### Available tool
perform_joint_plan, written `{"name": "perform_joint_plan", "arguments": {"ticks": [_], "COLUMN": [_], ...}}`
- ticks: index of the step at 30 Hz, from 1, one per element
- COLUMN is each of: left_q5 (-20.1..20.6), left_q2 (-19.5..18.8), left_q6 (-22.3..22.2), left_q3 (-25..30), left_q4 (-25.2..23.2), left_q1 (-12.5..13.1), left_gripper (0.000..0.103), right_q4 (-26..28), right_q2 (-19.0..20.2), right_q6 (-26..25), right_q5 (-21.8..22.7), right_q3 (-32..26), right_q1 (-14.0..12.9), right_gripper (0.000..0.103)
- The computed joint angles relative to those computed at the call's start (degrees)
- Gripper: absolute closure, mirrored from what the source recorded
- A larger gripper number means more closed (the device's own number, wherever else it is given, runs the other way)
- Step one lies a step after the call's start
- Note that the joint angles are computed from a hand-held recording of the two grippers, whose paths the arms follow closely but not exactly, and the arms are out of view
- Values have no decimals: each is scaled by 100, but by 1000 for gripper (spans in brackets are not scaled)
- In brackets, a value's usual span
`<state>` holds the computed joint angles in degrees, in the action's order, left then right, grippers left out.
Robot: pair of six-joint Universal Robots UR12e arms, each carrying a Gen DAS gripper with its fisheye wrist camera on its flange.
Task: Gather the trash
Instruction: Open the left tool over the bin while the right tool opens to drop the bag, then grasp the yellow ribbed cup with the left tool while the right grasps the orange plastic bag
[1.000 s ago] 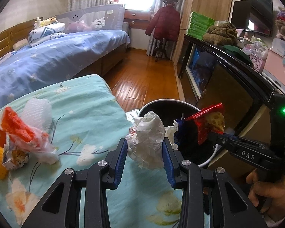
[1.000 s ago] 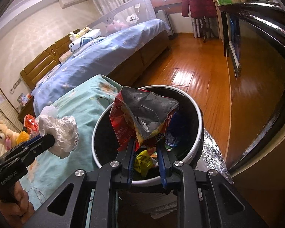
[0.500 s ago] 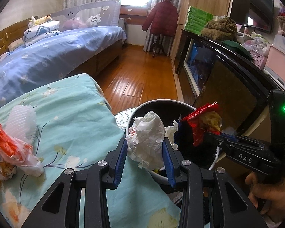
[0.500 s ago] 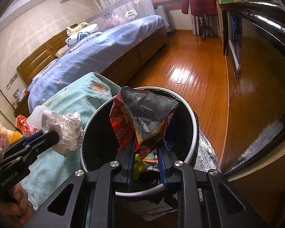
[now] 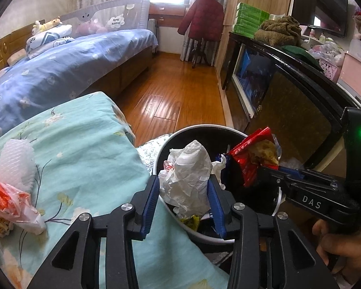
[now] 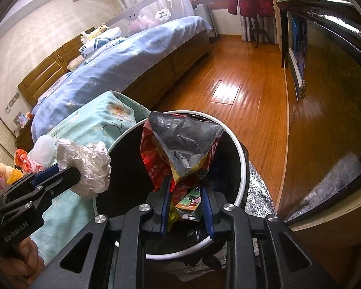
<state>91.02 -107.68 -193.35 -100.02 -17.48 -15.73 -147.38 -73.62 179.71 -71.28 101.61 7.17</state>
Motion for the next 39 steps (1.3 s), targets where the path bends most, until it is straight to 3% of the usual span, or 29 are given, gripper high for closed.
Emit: {"name": "perform_joint_plan", "arguments": {"ticks": [6,11,13,16,25,39], "left_q5": [40,-25,-16,1,215,711], "left_q2": [-3,124,201,341,886,1901], "left_q6": [14,-119,-210,-344,-717,-1433], "left_q3": [26,-156,-251,-426,-1126,-2178], "left_q4": [-39,11,31,90,328,310], "left_q1": [-14,45,67,87,180,492], "left_gripper": [45,45,45,44,41,41], "right_q4": [-98,-263,-346,-491,-818,-601], "right_q2": [-24,-109,-136,-190,-296,-240], "right_q6": [96,186,208,259,356,-91], "right_q5": [-6,123,190,345,961,1485], "right_q3": [44,143,175,240,443,412], "right_q1": [-26,-43,-36,-14,146,613], "right_gripper": [58,41,28,22,17,16]}}
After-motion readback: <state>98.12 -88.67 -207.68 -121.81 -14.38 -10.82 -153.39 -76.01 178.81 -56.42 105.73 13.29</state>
